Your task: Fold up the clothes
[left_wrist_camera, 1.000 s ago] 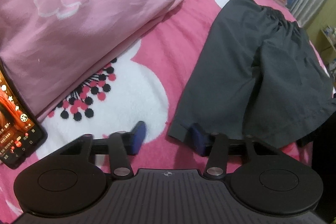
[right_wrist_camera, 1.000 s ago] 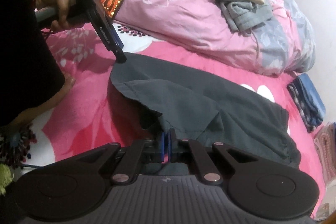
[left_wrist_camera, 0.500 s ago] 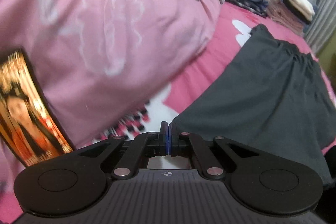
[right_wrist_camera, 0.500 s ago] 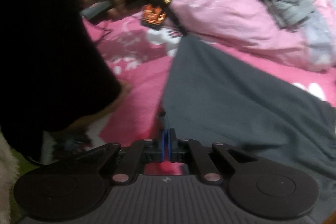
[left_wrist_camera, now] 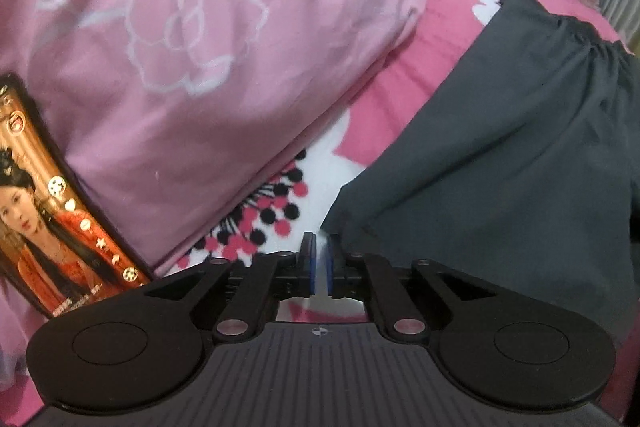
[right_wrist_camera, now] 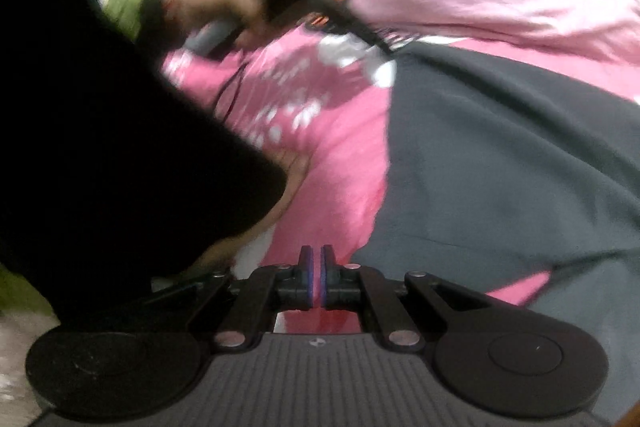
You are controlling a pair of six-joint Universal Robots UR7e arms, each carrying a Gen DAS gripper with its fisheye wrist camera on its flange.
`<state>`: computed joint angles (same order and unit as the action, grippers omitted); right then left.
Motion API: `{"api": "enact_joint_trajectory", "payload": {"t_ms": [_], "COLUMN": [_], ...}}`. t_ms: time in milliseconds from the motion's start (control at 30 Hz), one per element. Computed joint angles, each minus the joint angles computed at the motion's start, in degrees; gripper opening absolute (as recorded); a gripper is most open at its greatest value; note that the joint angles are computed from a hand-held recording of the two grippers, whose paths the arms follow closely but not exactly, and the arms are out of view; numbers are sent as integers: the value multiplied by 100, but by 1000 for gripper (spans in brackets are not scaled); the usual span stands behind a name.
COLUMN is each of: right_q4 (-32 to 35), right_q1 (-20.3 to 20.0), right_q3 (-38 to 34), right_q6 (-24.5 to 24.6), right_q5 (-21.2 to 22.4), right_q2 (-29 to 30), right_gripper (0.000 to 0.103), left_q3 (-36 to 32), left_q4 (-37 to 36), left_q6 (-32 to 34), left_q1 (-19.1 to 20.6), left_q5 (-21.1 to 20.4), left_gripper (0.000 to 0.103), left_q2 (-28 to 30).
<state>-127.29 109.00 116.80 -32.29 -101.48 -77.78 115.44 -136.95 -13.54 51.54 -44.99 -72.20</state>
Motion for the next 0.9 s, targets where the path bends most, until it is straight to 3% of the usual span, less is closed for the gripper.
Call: {"api": "enact_joint_trajectory", "payload": {"t_ms": [100, 233, 300, 367, 500, 633, 700, 900], "right_q4": [-511, -1645, -2354, -3108, -4097, -4061, -3972, -3911], "right_q1": [-148, -343, -424, -492, -793, -1198, -1281, -1485], "right_q3": [84, 272, 299, 222, -325, -1102, -1575, -2634], "right_q6": [596, 1242, 1464, 1617, 2276, 3048, 3286, 3242], "right_q5": [109, 60, -105, -382, -692, -767, -1065, -1678], "right_q2": [-227, -545, -568, -407, 209, 808, 1222, 2236], "right_gripper": [4, 8, 21, 31, 31, 31, 31, 31], "left_q3": [26, 95, 62, 0, -91, -135, -143, -179], "left_q4": [-41, -598, -905, -1082, -1572, -1835, -1897, -1964], "left_q6": [-163, -33, 193, 366, 799, 1125, 1279, 1724], "left_q1": [-43, -171, -205, -246, -331, -373, -366, -314], "left_q5": [113, 253, 121, 45, -236, -599, -753, -886], "left_gripper": [33, 43, 50, 51, 51, 51, 51, 51], "left_q2": [-139, -255, -185, 0, 512, 870, 1005, 1246]}}
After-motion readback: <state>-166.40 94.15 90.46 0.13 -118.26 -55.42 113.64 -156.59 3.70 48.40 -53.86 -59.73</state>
